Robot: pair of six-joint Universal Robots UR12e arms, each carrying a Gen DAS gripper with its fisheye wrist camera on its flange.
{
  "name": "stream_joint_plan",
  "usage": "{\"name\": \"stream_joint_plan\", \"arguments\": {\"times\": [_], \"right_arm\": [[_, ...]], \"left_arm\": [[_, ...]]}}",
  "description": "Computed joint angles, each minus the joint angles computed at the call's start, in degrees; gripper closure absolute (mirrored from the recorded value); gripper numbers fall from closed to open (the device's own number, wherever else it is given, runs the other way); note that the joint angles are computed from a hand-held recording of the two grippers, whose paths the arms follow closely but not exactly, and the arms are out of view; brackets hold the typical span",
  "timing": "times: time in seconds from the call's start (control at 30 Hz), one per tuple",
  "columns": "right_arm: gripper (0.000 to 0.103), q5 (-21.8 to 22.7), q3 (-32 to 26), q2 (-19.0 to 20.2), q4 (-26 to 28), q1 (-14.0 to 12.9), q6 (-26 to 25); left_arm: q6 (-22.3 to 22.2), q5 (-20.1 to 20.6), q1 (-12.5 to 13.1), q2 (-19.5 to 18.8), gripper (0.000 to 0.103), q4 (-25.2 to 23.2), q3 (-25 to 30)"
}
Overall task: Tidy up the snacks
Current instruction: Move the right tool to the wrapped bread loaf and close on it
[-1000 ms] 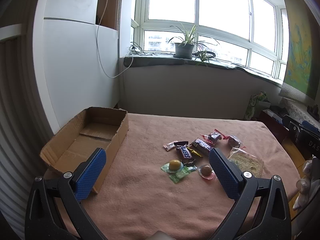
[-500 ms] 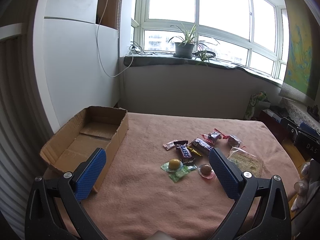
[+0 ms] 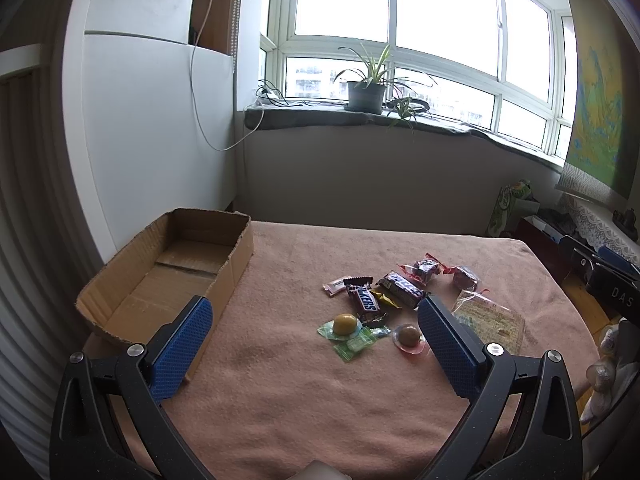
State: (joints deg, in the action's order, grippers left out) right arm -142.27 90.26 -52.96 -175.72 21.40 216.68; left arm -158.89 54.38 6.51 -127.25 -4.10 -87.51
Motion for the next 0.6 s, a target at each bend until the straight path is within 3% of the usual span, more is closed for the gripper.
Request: {"name": "stream_joint_plan", "arguments": {"times": [0.27, 0.6], "right_arm": [[0.000, 2.5, 0.9, -0.4, -0.3, -0.6, 0.9], [0.000, 13.4, 6.3, -2.2, -4.7, -3.1, 5.9]], "left_arm": [[1.2, -0.2, -0.4, -0.1, 0.001, -2.9, 0.3], [4.5, -4.3, -0.4, -0.3, 0.002, -15.2, 1.5]]}}
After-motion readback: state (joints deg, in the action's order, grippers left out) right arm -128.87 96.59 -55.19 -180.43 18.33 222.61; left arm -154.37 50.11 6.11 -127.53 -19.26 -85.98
